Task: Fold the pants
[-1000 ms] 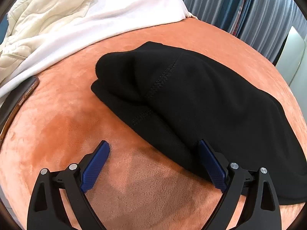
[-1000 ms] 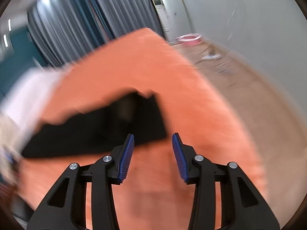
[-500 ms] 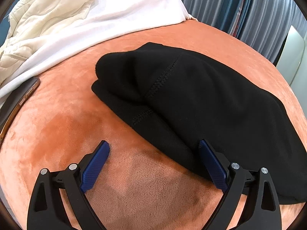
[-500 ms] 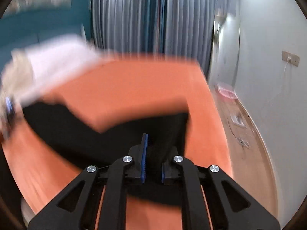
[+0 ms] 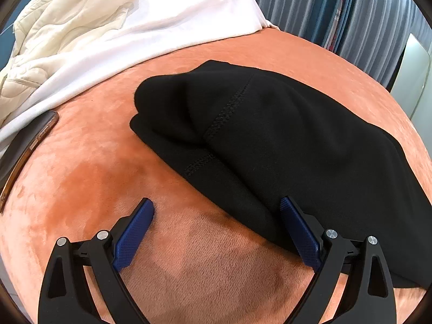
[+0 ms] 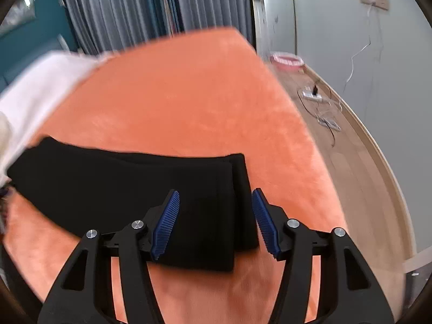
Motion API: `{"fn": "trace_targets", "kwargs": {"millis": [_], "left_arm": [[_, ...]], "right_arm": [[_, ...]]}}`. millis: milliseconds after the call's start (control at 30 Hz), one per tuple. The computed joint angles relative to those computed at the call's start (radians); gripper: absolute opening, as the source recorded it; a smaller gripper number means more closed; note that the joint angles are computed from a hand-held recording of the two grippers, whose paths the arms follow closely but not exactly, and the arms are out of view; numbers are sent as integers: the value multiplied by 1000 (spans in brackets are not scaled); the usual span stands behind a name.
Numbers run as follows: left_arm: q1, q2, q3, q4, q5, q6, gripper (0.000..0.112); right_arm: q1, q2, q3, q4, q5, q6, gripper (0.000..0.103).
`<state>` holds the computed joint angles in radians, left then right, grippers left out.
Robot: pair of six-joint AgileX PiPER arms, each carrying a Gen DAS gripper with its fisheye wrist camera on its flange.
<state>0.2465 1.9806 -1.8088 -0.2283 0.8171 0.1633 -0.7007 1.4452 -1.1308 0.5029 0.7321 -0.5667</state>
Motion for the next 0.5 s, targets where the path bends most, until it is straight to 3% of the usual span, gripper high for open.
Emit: {"fn": "trace_targets", "kwargs": {"millis": [67,100,133,233,300,367,400,467,500], "left_arm": [[3,-7,11,-3,-11,0,93],[5,-12,18,-10,-16,2,93],[9,-19,25,-17,-22,1,93],[27,-50,43,-42,-49,5,92],[60,-94,90,-146,-110,83,92],[78,-93,74,-162,-114,83,92],[88,-73,37,-163,-87,76,92],[118,17,-125,-150,48,26,92],[131,49,-185,-157,99,13,92]], "right_arm": [[72,95,-51,-124,-39,125,51],[99,106,-39,-149,-67,153,33],[149,112,-46,-215,-108,212,8],[191,43,-42,-267,-173,239,7],[125,-56,8,-163,-210,145,7],[90,-17,-25,-170,-190,138,9],[95,63,-44,-234,-181,189,15],[93,161,-61,-320,-151,259,20],[94,150,-26,-316,-187,292,32]]}}
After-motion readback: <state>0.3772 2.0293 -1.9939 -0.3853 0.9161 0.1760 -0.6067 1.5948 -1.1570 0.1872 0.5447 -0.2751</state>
